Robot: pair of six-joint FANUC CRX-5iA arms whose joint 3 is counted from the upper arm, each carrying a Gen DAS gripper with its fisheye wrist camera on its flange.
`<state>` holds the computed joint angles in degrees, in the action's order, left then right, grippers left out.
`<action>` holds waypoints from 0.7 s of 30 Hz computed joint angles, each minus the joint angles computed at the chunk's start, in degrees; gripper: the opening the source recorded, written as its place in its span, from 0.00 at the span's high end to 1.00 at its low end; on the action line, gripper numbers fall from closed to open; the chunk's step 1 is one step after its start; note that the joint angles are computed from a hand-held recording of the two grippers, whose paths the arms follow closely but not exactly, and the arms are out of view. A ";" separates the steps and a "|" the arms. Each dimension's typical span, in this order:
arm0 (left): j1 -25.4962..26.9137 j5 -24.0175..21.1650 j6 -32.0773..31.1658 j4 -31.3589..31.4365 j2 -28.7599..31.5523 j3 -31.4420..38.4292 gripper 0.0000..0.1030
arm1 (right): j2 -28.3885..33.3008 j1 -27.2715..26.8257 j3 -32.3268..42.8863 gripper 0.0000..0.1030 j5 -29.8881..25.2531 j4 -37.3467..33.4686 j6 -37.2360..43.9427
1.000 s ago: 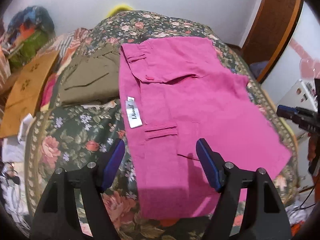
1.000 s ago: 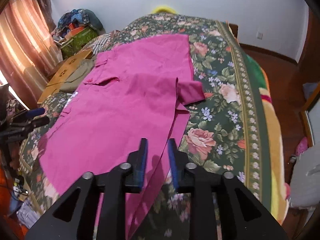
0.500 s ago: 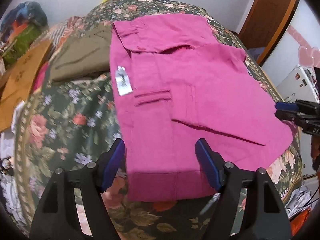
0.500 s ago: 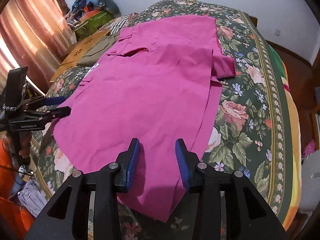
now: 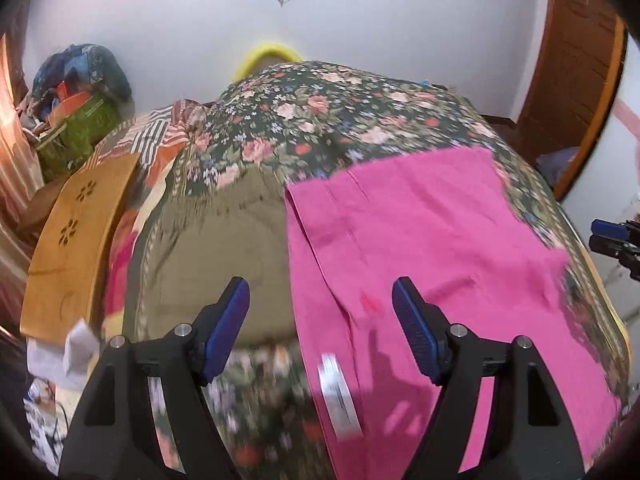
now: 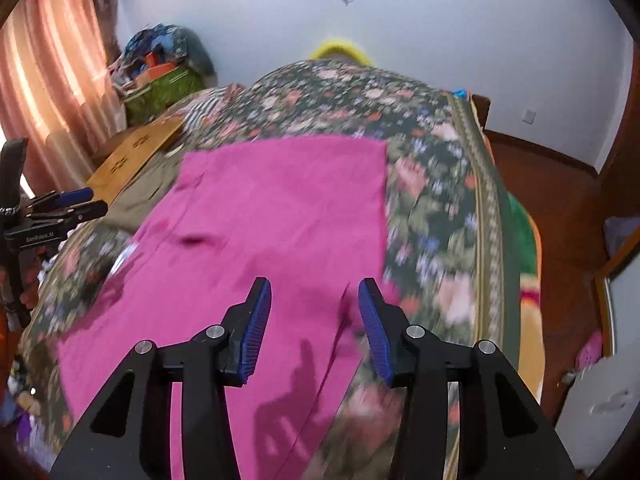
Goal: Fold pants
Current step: 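Grasp the pink pants hem with both grippers and lift it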
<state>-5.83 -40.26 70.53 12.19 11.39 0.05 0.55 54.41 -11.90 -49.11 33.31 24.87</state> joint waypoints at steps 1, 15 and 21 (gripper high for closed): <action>-0.06 -0.26 0.23 -0.34 1.79 1.92 0.29 | 0.95 -1.13 1.11 0.59 0.28 -0.83 0.97; 2.11 -8.37 -1.30 6.74 24.27 23.35 0.29 | 17.76 -14.71 20.22 0.53 1.43 -15.23 23.52; 1.82 -8.15 -2.63 7.34 26.40 25.56 0.31 | 21.59 -16.70 24.20 0.50 2.63 -16.58 25.39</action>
